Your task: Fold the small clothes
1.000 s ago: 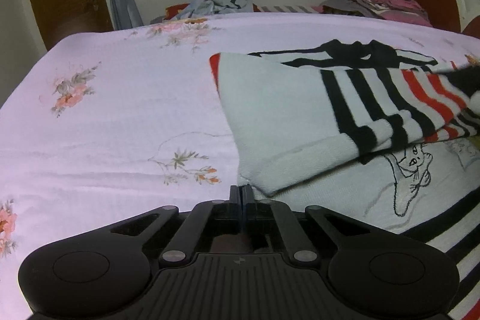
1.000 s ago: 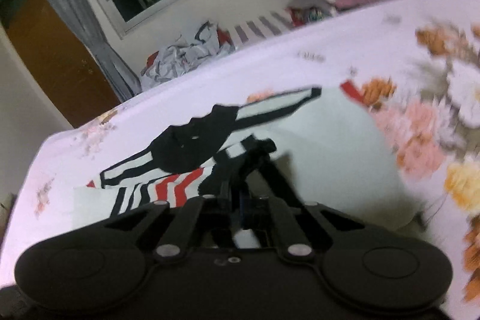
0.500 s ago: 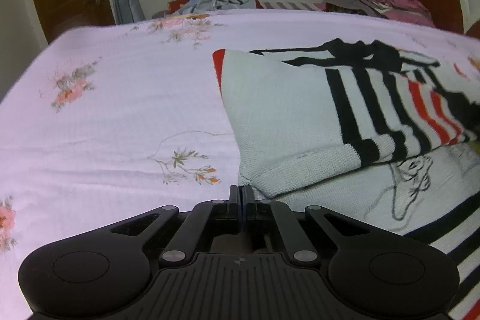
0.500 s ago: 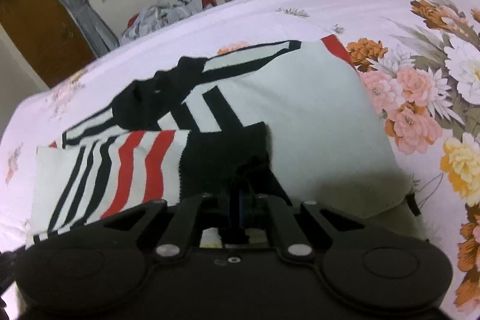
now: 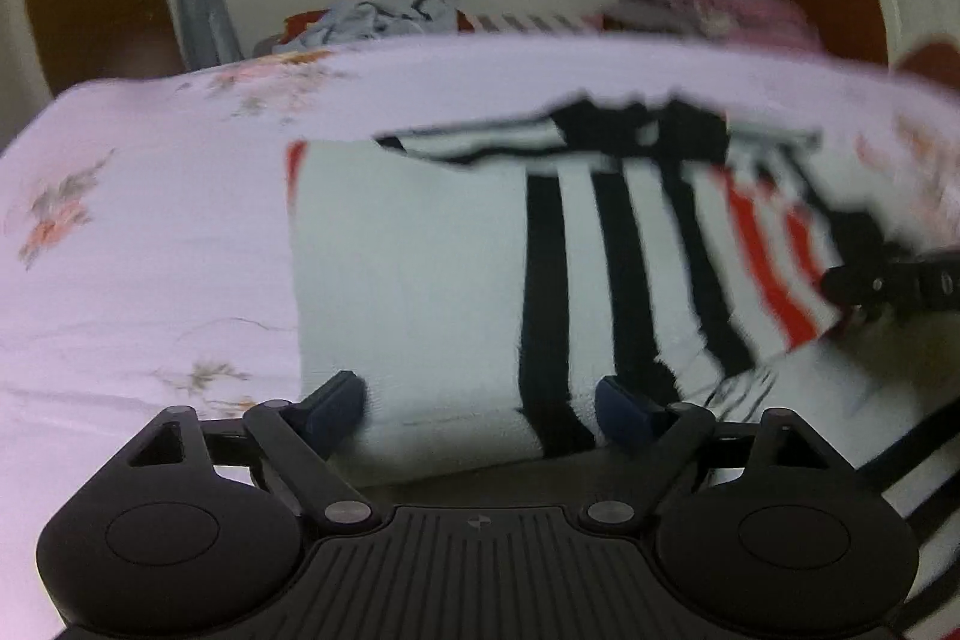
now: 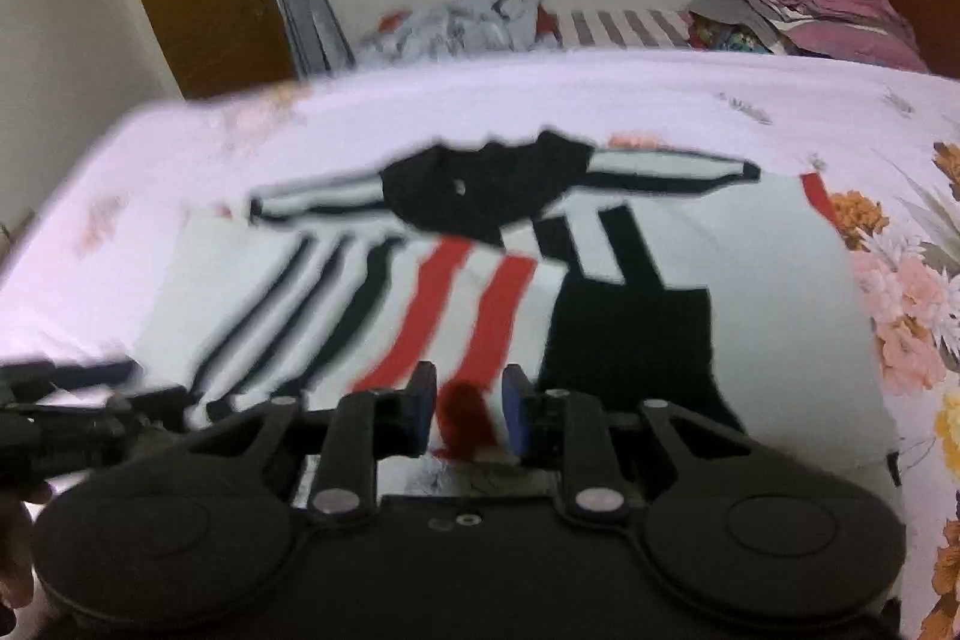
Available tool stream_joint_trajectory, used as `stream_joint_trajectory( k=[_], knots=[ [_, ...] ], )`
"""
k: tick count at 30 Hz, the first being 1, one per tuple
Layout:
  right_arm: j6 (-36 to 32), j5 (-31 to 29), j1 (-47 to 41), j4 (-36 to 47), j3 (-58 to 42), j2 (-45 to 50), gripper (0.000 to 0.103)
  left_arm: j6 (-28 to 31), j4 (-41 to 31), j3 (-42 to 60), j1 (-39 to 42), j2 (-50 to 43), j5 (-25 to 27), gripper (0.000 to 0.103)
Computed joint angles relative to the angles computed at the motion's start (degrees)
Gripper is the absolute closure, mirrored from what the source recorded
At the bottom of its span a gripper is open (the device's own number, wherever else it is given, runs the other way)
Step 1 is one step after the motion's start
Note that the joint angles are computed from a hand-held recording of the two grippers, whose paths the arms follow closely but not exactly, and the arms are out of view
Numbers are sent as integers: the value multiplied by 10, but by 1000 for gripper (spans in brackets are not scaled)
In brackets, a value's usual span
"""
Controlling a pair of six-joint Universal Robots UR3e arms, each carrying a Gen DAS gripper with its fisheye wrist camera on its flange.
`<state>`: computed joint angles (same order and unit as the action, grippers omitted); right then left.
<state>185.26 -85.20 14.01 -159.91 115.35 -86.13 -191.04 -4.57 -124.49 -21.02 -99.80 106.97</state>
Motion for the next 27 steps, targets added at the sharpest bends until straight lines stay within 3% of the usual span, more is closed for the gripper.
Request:
stream_joint_trajectory(
  k=[1, 3, 6, 13, 15, 18, 22, 27],
  knots=[
    [12, 10, -12, 8, 0, 0, 82, 2, -8, 10, -3, -3, 3, 17],
    [14, 49, -42, 13, 11, -20, 84, -1, -43, 14, 28, 28, -40, 17],
    [5, 46, -57, -7, 0, -17, 79, 11, -27, 21, 58, 34, -57, 17],
    [-1, 25, -1, 38, -195, 135, 81, 59, -51, 157, 100, -62, -102, 17],
    [2, 19, 13, 68, -259, 180, 82, 68, -69, 213, 104, -107, -91, 17],
    [23, -43, 37, 141, -375, 255, 85, 50, -110, 271, 127, -153, -90, 17],
    [30, -60, 45, 176, -434, 292, 82, 55, -100, 266, 152, -165, -129, 17],
    [24, -58, 45, 157, -407, 273, 80, 51, -34, 198, 175, -128, -162, 17]
  ],
)
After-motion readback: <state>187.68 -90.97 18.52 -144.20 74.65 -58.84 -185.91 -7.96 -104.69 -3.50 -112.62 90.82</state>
